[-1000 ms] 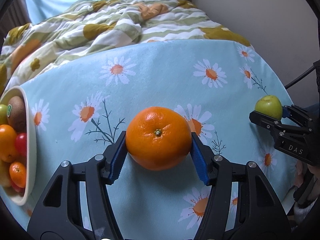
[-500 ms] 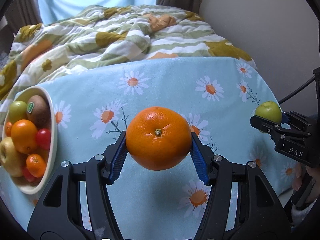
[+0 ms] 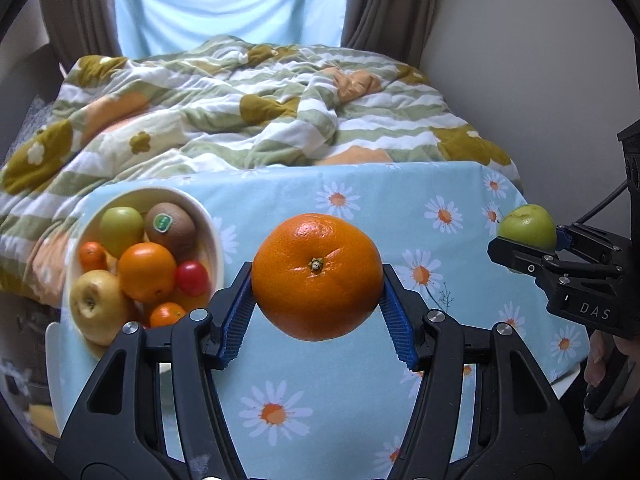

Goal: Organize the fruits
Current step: 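Carry the tangerine into the duck bowl and open the left tool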

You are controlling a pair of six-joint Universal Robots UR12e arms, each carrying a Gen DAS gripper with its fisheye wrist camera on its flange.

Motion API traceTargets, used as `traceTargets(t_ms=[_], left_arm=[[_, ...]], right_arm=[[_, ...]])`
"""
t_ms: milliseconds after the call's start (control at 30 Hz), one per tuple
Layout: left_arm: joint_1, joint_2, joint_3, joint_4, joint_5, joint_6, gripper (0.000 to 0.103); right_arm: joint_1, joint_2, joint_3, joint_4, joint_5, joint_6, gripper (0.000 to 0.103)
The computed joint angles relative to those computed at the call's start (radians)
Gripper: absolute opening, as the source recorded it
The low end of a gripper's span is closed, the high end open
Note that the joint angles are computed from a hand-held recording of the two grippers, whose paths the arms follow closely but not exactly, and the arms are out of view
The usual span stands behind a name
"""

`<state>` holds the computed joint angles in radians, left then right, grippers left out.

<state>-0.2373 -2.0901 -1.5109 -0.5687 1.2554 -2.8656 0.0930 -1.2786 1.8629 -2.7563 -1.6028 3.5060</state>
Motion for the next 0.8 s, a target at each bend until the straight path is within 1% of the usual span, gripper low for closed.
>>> traceTargets(t_ms=[200, 400, 567, 800], left_arm=[[0.051, 0.012, -0.002, -0.007, -0.021, 0.016, 0.066], [0.103, 0.004, 0.016, -0.024, -0.031, 0.038, 0.066], [0.141, -0.019, 0.049, -0.055, -0.038, 0.061, 0.066], [0.181, -0.067, 0.111, -0.107, -0.049, 0.099, 0.066]], right_arm=[[0.052, 0.053, -0.093, 0.021, 0.003, -0.008, 0.049], [0.096, 0.116, -0.189, 0.039, 0.009, -0.004, 0.049], [0.126, 0.169, -0.265, 0.057, -0.001, 0.016, 0.049], [0.156, 0.228, -0.346, 0.090, -0.026, 0.060, 0.049]])
